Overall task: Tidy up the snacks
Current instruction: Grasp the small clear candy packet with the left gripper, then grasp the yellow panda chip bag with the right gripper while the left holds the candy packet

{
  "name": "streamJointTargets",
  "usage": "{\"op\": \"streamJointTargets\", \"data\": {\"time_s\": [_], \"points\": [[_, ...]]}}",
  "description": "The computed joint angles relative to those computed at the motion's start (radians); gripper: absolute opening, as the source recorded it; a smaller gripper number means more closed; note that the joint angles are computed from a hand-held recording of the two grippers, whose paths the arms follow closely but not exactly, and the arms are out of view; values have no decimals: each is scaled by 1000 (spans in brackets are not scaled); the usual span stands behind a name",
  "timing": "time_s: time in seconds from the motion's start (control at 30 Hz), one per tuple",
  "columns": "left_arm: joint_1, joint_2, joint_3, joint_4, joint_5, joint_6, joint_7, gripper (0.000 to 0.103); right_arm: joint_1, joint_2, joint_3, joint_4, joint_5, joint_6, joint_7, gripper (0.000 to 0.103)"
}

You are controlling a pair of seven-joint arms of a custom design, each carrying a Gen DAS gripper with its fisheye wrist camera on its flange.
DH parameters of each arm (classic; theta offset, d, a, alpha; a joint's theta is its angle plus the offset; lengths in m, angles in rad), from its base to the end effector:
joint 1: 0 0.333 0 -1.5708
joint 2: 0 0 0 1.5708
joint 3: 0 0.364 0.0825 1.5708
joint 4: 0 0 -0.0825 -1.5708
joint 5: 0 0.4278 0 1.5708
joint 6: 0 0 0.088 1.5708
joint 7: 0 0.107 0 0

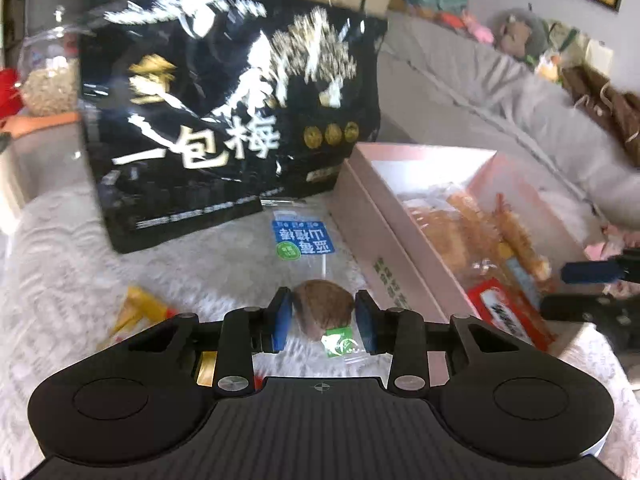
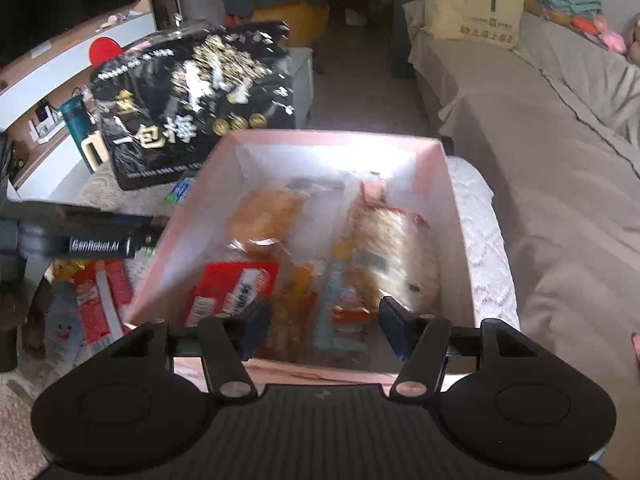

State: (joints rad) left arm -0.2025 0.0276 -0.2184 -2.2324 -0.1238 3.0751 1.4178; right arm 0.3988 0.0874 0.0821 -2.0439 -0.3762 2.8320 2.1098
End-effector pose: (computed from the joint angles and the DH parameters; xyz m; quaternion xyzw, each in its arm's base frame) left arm 0.5638 -0.2405 0.4767 -0.6002 0.6944 -0.3624 0.1620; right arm 0.5722 0.3182 0.5031 -0.7399 0.5709 -0.1991 0.2948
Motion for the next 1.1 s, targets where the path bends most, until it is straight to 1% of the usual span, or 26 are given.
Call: {"op": "streamJointTargets", "data": {"time_s": [0.03, 0.07, 0.1, 0.13, 0.17, 0.2, 0.3, 0.33, 0.37, 0.47, 0.57, 0.6, 0.67, 0.73, 0.77, 0.83, 0.9, 0.93, 0.97, 1.0, 1.03, 1.07, 1.1], "points": [[1, -27, -13, -28, -105, 19, 76, 39, 4, 1, 2, 7, -4, 0, 1, 61], [-32, -63, 5, -60, -234, 39, 168, 39, 8, 2, 5, 14, -7, 1, 3, 61], [-41, -92, 7, -84, -293, 53, 200, 39, 12, 5, 9, 25, -6, 4, 0, 61], [-26, -125, -6, -114, -282, 64, 167, 39, 16, 8, 13, 34, 1, 6, -7, 61], [22, -170, -37, -160, -201, 77, 65, 39, 20, 13, 18, 46, 11, 7, -17, 61], [92, -208, -87, -195, -130, 81, -30, 39, 26, 24, 26, 64, 28, 5, -33, 61], [296, -324, -233, -283, -8, 60, -220, 40, 49, 68, 43, 130, 78, -14, -75, 61], [332, -360, -252, -310, 12, 49, -257, 40, 59, 89, 51, 160, 99, -25, -93, 61], [340, -391, -246, -340, 18, 47, -282, 40, 67, 108, 59, 188, 123, -36, -117, 61], [247, -444, -134, -422, -5, 74, -301, 40, 88, 183, 91, 294, 226, -98, -201, 61], [200, -493, -70, -495, 4, 95, -329, 40, 117, 275, 104, 427, 319, -196, -216, 61], [197, -508, -61, -515, 12, 95, -341, 40, 127, 315, 105, 484, 351, -235, -203, 61], [209, -530, -68, -541, 34, 91, -372, 40, 148, 378, 98, 572, 398, -305, -158, 61], [211, -538, -64, -558, 54, 100, -393, 40, 178, 457, 77, 688, 422, -387, -77, 61], [207, -539, -56, -565, 61, 106, -400, 40, 194, 490, 64, 734, 420, -413, -41, 61], [201, -541, -43, -576, 74, 115, -406, 40, 242, 556, 20, 835, 374, -469, 46, 61], [228, -559, -67, -588, 93, 98, -418, 40, 283, 622, -17, 944, 321, -536, 118, 69], [227, -562, -64, -592, 100, 96, -420, 40, 295, 639, -26, 971, 302, -548, 138, 73], [213, -563, -49, -598, 103, 97, -420, 40, 309, 659, -35, 1010, 281, -579, 152, 74], [189, -561, -22, -605, 101, 104, -417, 40, 323, 684, -44, 1056, 255, -617, 153, 74], [176, -561, -8, -609, 99, 107, -418, 40, 339, 709, -52, 1103, 224, -653, 135, 74], [169, -563, -1, -614, 98, 111, -419, 40, 352, 729, -59, 1137, 197, -679, 111, 74], [164, -564, 4, -618, 97, 117, -420, 40, 368, 736, -70, 1145, 165, -684, 90, 73]]}}
